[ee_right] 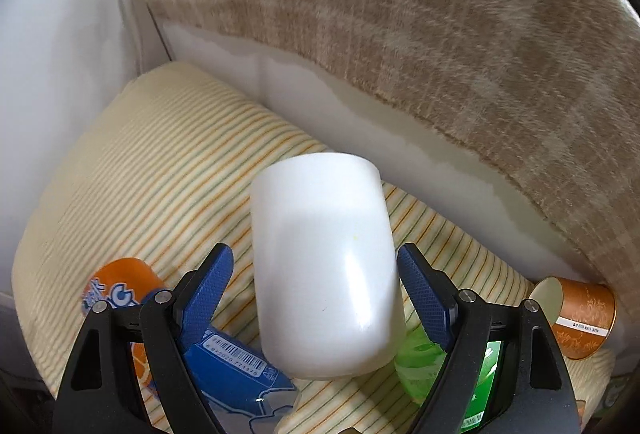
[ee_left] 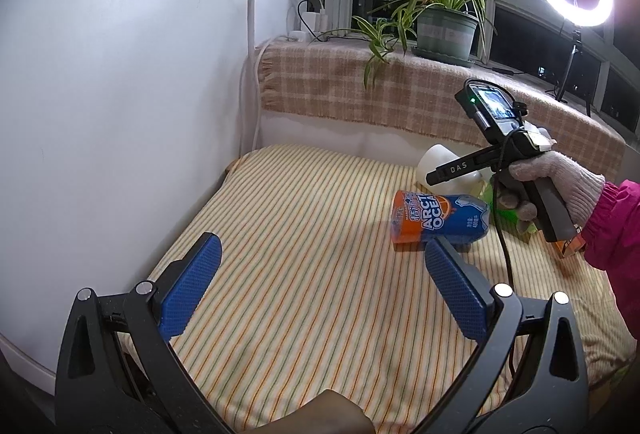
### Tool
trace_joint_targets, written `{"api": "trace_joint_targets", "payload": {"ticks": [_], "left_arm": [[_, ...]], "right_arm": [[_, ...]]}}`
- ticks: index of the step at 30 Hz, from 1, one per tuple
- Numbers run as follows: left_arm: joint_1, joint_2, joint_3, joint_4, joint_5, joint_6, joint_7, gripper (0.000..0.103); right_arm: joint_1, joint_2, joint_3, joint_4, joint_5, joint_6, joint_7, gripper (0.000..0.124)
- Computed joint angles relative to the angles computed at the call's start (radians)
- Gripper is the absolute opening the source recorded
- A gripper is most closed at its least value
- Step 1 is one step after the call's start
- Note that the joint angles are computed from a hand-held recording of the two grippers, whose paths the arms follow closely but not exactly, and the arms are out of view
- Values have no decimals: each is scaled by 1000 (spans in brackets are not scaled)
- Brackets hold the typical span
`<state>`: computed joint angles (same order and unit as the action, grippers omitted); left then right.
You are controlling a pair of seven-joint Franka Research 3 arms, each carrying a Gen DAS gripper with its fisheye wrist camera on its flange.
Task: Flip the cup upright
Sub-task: 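Move the right gripper down over the white cup lying on its side, then close the right gripper around the white cup's body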
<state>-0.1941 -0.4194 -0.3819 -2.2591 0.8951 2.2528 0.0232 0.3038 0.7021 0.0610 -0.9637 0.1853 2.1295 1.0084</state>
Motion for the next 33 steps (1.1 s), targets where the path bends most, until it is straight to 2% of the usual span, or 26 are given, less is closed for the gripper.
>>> {"api": "trace_joint_targets", "payload": {"ticks": [5, 8, 12, 24, 30, 33], "left_arm": [[-1, 4, 2, 1, 1, 8, 6, 103], [0, 4, 2, 2, 0, 7, 4, 103], [0, 4, 1, 2, 2, 6, 4, 103], [-2, 8, -7, 11, 19, -5, 0, 103], [-12, 4, -18, 19, 29, -18, -4, 103], [-16, -1, -22, 22, 35, -22, -7, 103]], "right_arm": [[17, 37, -8, 41, -24, -7, 4, 83], [16, 41, -10, 45, -28, -11, 5, 75], [8, 45, -3, 47, -16, -6, -2, 75], [-40, -99, 11, -151, 49, 115, -38, 75], [-73, -184, 29, -250, 122, 172, -67, 75], [-94, -258, 41, -342, 177, 212, -101, 75]]}}
